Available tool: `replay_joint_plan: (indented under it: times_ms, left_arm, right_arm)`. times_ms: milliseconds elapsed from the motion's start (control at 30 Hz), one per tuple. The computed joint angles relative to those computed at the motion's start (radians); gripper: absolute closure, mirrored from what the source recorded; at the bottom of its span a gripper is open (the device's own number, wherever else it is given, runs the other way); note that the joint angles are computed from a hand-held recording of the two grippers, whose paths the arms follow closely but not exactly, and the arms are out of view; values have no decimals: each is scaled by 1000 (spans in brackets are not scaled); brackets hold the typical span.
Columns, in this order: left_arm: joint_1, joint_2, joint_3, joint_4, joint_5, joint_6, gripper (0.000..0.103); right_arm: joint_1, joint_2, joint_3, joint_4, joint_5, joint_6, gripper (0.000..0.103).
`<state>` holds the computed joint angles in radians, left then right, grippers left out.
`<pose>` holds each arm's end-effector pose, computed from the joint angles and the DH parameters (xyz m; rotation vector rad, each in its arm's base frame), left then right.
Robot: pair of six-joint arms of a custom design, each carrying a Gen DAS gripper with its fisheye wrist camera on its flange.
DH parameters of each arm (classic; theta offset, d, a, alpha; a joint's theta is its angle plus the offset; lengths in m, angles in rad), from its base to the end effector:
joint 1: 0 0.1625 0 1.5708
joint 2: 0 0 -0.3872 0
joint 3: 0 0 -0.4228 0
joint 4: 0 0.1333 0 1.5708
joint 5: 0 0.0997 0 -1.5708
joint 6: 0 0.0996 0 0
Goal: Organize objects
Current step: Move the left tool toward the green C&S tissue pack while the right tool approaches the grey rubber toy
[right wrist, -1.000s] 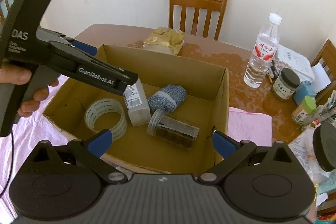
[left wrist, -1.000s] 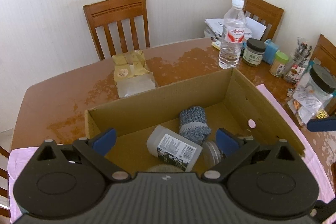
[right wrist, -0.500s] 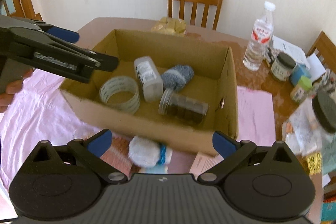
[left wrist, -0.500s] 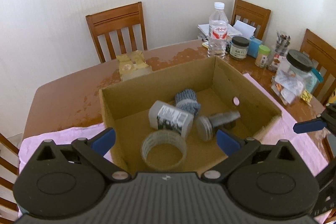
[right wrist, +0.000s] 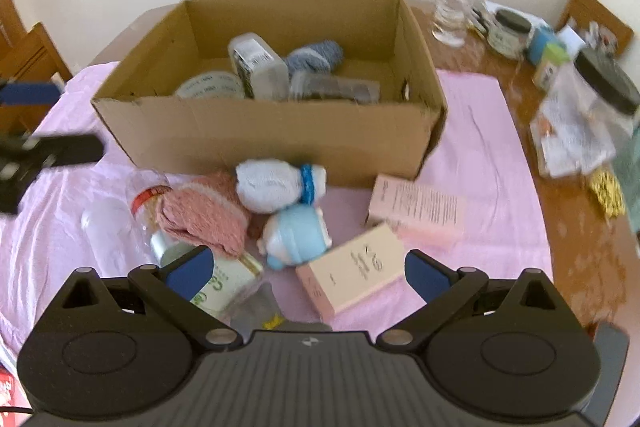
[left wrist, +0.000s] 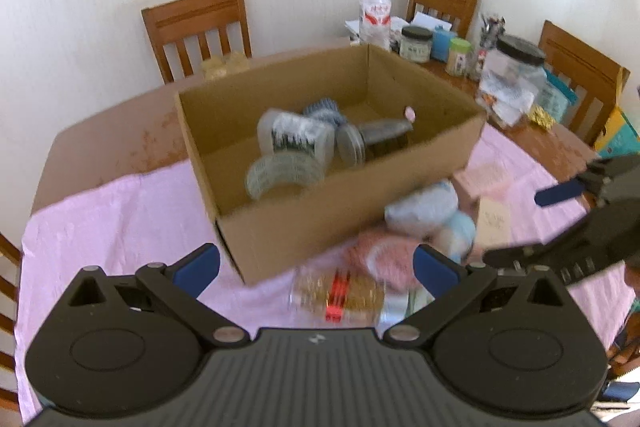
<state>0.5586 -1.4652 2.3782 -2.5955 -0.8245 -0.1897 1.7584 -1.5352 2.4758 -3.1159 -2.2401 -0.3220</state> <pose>-0.2382 -0.3858 0.1514 0.9509 2.3176 -0.6699 0.1429 -0.3692 0.2003 0.3467 -2.3448 0.6781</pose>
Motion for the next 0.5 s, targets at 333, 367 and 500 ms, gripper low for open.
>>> replay_joint_plan:
  times_ms: [333,367,500]
  left_arm:
    - [-16,-117,111,103,-25,-46,1]
    - [-17,-124,115,116,-28,-50,1]
    - [-14,-127,116,125,-45,-55,1]
  right_arm:
    - [8,141,8,-159,-94,55,0]
    - [10,154,8,-174,-106,56,0]
    - [8,165,16,-184,-131,70,0]
